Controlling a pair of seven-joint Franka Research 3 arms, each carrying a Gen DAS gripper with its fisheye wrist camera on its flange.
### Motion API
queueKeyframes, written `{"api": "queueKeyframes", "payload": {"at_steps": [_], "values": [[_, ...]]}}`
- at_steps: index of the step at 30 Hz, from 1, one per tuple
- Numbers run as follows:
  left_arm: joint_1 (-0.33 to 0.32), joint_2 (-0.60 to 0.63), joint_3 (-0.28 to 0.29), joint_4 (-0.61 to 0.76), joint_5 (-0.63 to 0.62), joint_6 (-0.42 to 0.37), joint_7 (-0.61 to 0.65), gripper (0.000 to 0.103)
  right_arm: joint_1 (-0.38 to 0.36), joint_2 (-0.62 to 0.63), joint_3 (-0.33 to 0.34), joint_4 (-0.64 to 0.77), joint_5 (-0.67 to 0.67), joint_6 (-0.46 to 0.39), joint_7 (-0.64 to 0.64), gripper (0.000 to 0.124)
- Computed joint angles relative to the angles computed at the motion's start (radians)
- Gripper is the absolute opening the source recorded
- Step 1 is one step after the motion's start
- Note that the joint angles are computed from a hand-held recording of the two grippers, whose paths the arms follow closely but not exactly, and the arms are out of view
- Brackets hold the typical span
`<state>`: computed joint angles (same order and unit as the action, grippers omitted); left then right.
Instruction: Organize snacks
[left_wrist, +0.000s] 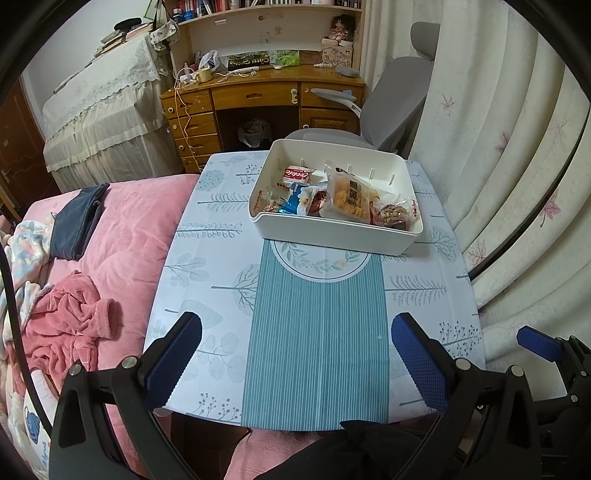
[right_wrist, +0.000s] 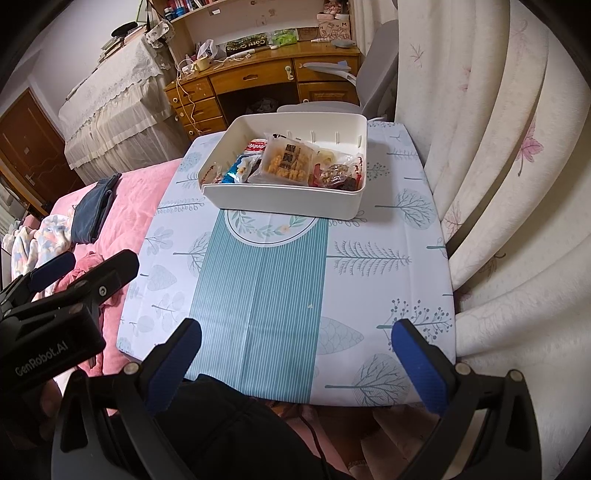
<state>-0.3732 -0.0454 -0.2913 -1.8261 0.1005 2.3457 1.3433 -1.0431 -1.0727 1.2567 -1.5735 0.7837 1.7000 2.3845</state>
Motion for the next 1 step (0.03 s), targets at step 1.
{"api": "queueKeyframes", "payload": {"at_steps": [1], "values": [[0.000,0.004,0.001,0.006,-0.002,-0.003,0.006,0.102,-0.001,0.000,0.000,0.001,0.000,-0.001,-0.001,0.103]]}}
